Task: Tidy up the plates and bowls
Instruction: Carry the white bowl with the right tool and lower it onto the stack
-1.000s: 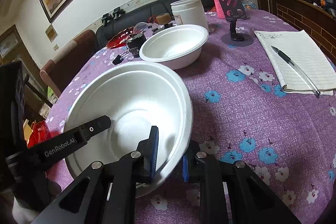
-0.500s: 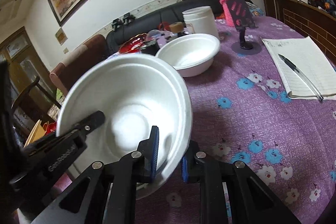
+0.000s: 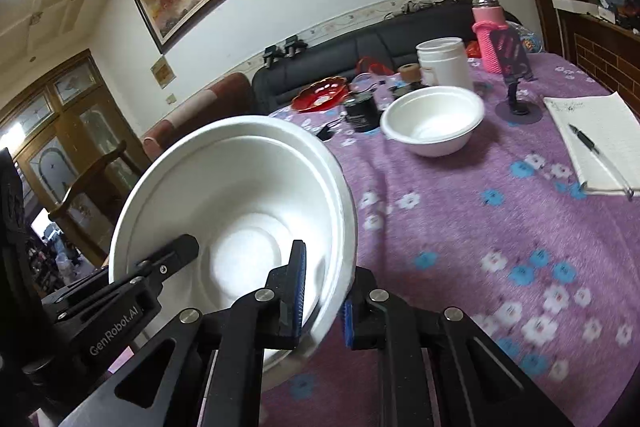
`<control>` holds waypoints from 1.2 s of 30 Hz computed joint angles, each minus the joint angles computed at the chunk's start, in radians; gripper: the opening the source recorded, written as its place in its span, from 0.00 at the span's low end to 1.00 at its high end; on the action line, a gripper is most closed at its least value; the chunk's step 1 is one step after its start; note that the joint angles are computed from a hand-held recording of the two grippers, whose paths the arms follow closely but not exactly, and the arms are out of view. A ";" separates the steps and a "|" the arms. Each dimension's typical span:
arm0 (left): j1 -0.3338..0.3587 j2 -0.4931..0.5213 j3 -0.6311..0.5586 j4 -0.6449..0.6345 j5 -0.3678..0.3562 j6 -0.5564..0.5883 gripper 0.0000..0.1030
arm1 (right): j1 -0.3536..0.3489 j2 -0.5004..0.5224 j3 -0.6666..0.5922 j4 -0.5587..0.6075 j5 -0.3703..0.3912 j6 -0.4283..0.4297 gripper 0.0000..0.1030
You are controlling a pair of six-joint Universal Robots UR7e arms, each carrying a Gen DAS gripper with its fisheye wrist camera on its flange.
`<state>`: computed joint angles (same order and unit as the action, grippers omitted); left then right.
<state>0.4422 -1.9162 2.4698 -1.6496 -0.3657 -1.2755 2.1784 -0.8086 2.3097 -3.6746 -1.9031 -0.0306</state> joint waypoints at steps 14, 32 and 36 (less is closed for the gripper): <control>-0.197 -0.220 -0.140 0.837 -0.072 -0.572 0.10 | 0.190 0.031 -0.123 0.159 -0.073 0.017 0.15; -0.085 -0.315 -0.310 1.222 -0.078 -0.722 0.11 | 0.294 0.233 -0.449 0.436 -0.069 0.006 0.15; 0.005 -0.298 -0.328 1.151 -0.030 -0.643 0.13 | 0.304 0.268 -0.526 0.527 -0.098 -0.005 0.16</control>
<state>0.4475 -2.2144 2.1415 -0.4985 -0.3955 -1.9188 2.4827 -0.5402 1.7838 -3.1474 -2.0016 -0.0361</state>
